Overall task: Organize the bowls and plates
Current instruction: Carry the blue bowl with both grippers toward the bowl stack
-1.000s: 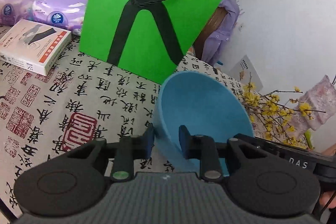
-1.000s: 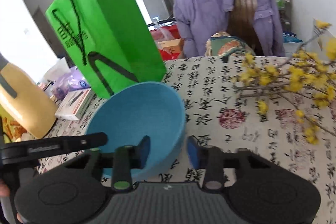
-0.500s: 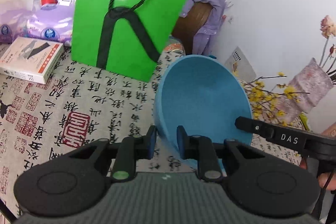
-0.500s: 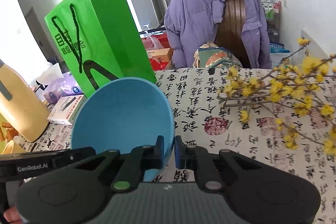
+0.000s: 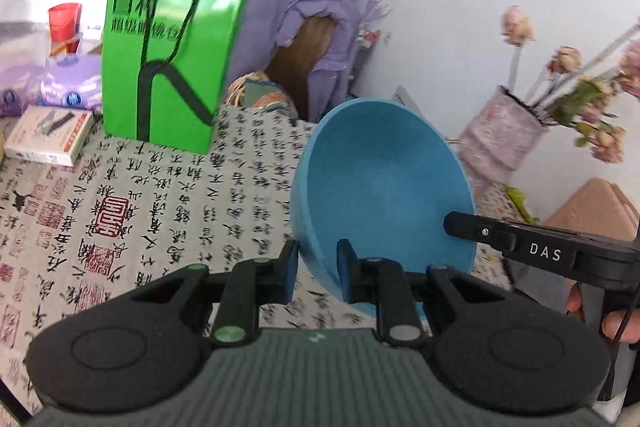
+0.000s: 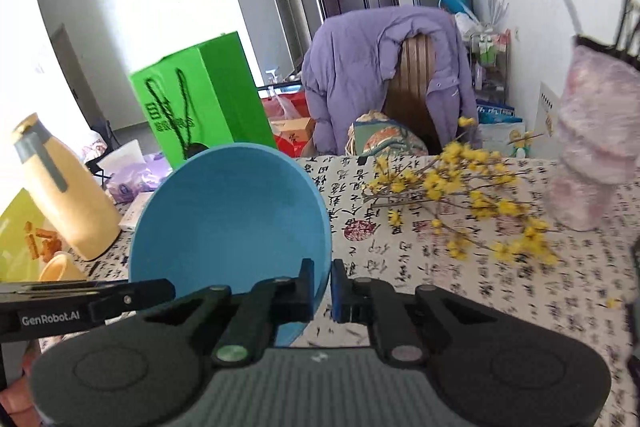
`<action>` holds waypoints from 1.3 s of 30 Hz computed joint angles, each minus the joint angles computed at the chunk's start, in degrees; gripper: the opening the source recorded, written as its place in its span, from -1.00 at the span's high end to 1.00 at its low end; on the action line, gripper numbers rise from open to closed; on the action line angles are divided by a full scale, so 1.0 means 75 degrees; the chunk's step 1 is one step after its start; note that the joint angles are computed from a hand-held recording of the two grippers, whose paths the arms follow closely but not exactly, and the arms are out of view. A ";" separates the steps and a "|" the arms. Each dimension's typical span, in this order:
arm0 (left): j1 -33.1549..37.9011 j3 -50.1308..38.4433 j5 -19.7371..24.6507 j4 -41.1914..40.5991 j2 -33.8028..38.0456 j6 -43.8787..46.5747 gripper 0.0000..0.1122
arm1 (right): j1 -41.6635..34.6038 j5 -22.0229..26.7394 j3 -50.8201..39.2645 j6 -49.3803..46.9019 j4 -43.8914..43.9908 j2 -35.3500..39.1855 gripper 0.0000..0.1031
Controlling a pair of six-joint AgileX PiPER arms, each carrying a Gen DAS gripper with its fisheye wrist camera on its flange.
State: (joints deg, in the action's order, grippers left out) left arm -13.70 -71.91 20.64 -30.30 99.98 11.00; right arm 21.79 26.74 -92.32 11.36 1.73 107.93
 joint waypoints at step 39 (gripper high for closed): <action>-0.9879 0.5920 0.4571 1.1101 -0.6934 -1.5982 0.60 | 0.5638 0.1485 0.7836 0.8292 -0.6196 -0.8049 0.80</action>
State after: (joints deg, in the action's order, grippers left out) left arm -87.80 -27.50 54.92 52.96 47.98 -108.87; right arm 64.08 37.88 -33.55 73.54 -44.74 47.56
